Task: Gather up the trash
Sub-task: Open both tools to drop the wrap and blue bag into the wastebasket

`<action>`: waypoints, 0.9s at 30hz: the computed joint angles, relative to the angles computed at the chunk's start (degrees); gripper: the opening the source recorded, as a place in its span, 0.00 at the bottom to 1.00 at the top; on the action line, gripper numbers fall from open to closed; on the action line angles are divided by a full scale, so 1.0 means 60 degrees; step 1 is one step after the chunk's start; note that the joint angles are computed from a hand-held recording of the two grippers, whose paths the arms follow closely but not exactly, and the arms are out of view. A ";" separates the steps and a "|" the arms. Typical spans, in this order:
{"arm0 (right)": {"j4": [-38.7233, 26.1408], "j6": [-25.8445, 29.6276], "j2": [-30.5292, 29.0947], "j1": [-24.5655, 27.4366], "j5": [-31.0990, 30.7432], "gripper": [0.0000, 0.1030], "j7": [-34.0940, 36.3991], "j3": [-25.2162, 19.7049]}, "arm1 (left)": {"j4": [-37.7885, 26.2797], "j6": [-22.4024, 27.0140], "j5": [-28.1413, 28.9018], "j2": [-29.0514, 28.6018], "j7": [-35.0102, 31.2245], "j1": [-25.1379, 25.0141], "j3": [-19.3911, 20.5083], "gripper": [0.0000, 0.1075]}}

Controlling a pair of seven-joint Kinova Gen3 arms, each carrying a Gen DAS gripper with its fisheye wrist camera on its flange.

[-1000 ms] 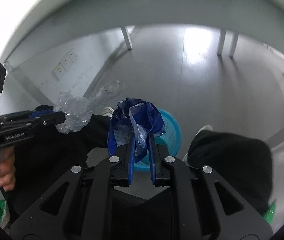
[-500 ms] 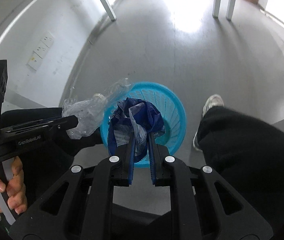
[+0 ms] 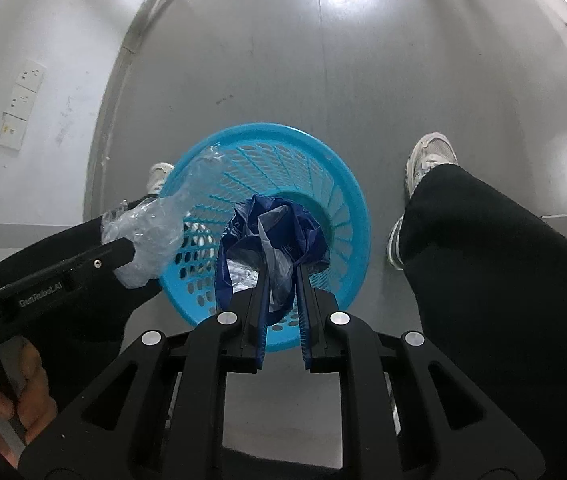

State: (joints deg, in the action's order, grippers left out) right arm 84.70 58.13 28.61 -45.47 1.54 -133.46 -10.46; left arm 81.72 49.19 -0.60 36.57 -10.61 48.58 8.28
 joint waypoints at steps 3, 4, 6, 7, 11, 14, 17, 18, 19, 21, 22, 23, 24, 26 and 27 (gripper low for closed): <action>-0.0169 0.0108 0.0253 0.0083 -0.0083 0.12 0.0106 0.0005 | -0.0073 0.0021 0.0206 0.0145 -0.0137 -0.0201 0.0098 0.31; -0.0217 0.0106 0.0342 0.0093 -0.0101 0.12 0.0110 0.0021 | -0.0140 0.0062 0.0230 0.0195 -0.0223 -0.0244 0.0120 0.31; -0.0319 0.0146 0.0464 0.0078 -0.0111 0.12 0.0190 0.0013 | -0.0102 -0.0092 0.0333 0.0243 -0.0410 -0.0339 0.0179 0.31; -0.0280 0.0197 0.0386 0.0086 -0.0081 0.12 0.0274 0.0014 | -0.0095 -0.0145 0.0368 0.0245 -0.0490 -0.0362 0.0191 0.31; -0.0201 0.0153 0.0329 0.0073 -0.0139 0.25 0.0332 -0.0019 | 0.0329 -0.0669 0.0686 0.0155 -0.0543 -0.0490 0.0226 0.48; -0.0197 0.0209 0.0393 0.0152 -0.0303 0.31 0.0389 -0.0034 | 0.0410 -0.0716 0.0518 0.0047 -0.0403 -0.0296 0.0031 0.61; -0.0159 0.0154 0.0288 0.0051 -0.0179 0.38 0.0329 0.0034 | 0.0265 -0.0473 0.0447 0.0058 -0.0331 -0.0227 0.0032 0.61; -0.0143 0.0159 0.0261 0.0016 -0.0123 0.38 0.0288 0.0059 | 0.0260 -0.0391 0.0404 0.0013 -0.0235 -0.0174 -0.0010 0.61; -0.0150 0.0182 0.0234 -0.0010 -0.0062 0.38 0.0267 0.0075 | 0.0218 -0.0335 0.0359 -0.0011 -0.0173 -0.0147 -0.0031 0.61; -0.0154 0.0219 0.0138 -0.0121 0.0063 0.38 0.0157 0.0092 | 0.0178 -0.0248 0.0218 -0.0085 -0.0051 -0.0053 -0.0079 0.61; -0.0102 0.0157 0.0070 -0.0127 0.0097 0.39 0.0175 0.0068 | 0.0133 -0.0150 0.0112 -0.0113 0.0009 0.0030 -0.0100 0.61; -0.0047 0.0101 -0.0023 -0.0182 0.0178 0.41 0.0168 0.0056 | 0.0045 -0.0037 0.0021 -0.0112 0.0041 0.0093 -0.0099 0.61; -0.0021 0.0103 -0.0099 -0.0278 0.0310 0.43 0.0122 0.0070 | 0.0003 0.0046 -0.0070 -0.0126 0.0041 0.0144 -0.0090 0.61; 0.0025 0.0116 -0.0253 -0.0407 0.0515 0.44 0.0041 0.0073 | -0.0110 0.0243 -0.0286 -0.0166 0.0065 0.0298 -0.0096 0.61; 0.0004 0.0218 -0.0324 -0.0505 0.0649 0.44 -0.0031 0.0088 | -0.0106 0.0274 -0.0355 -0.0222 0.0084 0.0344 -0.0092 0.61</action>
State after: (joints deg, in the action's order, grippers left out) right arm 84.73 59.43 26.67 -48.50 5.44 -133.64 -9.94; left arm 81.09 50.83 -2.72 35.24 -10.11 50.64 7.73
